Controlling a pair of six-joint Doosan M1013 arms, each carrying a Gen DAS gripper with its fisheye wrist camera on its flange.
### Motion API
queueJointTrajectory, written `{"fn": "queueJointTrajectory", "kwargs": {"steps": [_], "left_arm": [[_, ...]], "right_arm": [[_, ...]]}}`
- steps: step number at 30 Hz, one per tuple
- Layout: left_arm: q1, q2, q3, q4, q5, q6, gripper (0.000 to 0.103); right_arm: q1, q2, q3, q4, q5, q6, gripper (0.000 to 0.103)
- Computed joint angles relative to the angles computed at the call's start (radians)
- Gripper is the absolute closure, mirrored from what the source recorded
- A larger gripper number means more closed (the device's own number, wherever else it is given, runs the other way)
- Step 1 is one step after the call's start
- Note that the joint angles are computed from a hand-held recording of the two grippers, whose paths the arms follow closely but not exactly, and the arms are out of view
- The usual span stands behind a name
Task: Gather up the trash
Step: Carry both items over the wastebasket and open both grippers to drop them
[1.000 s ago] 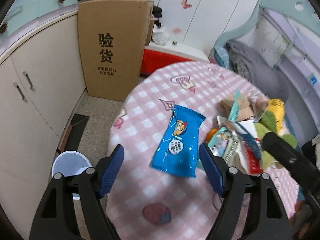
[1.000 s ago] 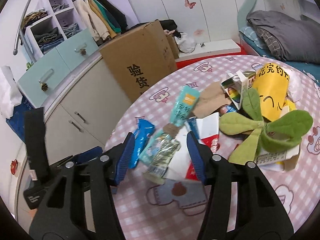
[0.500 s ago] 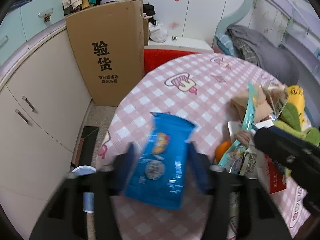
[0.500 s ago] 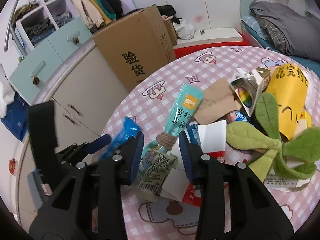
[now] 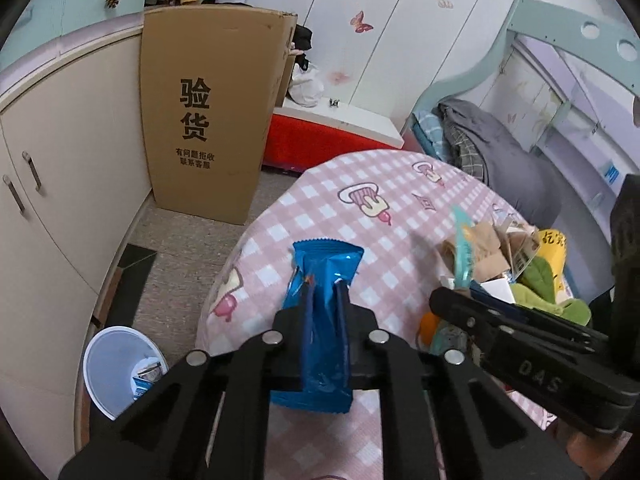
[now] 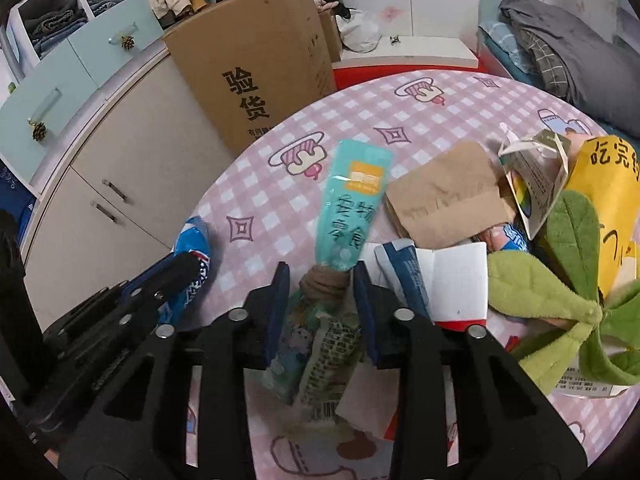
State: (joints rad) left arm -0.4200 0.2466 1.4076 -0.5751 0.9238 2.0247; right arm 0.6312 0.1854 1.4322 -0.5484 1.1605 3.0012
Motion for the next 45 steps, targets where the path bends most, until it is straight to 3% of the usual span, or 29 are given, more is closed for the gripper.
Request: {"fn": "queueJointTrajectory", "kwargs": {"steps": [7, 18, 22, 25, 29, 36, 39, 40, 45], "left_arm": [[0.049, -0.01, 0.009, -0.126, 0.006, 0.051, 0.094], [0.175, -0.041, 0.04, -0.252, -0.013, 0.109, 0.094], [0.233, -0.046, 0.051, -0.236, -0.015, 0.091, 0.094], [0.263, -0.051, 0.063, -0.153, -0.054, 0.06, 0.094], [0.318, -0.032, 0.068, -0.104, -0.053, 0.029, 0.094], [0.374, 0.007, 0.075, 0.025, -0.12, -0.087, 0.094], [0.391, 0.031, 0.07, 0.078, -0.132, -0.145, 0.094], [0.395, 0.039, 0.066, 0.082, -0.127, -0.151, 0.094], [0.409, 0.062, 0.067, 0.102, -0.114, -0.165, 0.094]], "right_arm": [[0.035, 0.018, -0.041, -0.108, 0.017, 0.011, 0.081], [0.079, 0.09, -0.155, -0.137, -0.097, -0.062, 0.081], [0.085, 0.155, -0.221, -0.063, -0.173, -0.147, 0.081], [0.089, 0.222, -0.292, -0.003, -0.189, -0.231, 0.081], [0.094, 0.322, -0.399, 0.065, -0.176, -0.328, 0.081], [0.092, 0.449, -0.525, 0.129, -0.164, -0.392, 0.081], [0.081, 0.49, -0.563, 0.158, -0.172, -0.387, 0.07], [0.082, 0.5, -0.575, 0.15, -0.16, -0.385, 0.057], [0.08, 0.529, -0.596, 0.177, -0.135, -0.407, 0.049]]}}
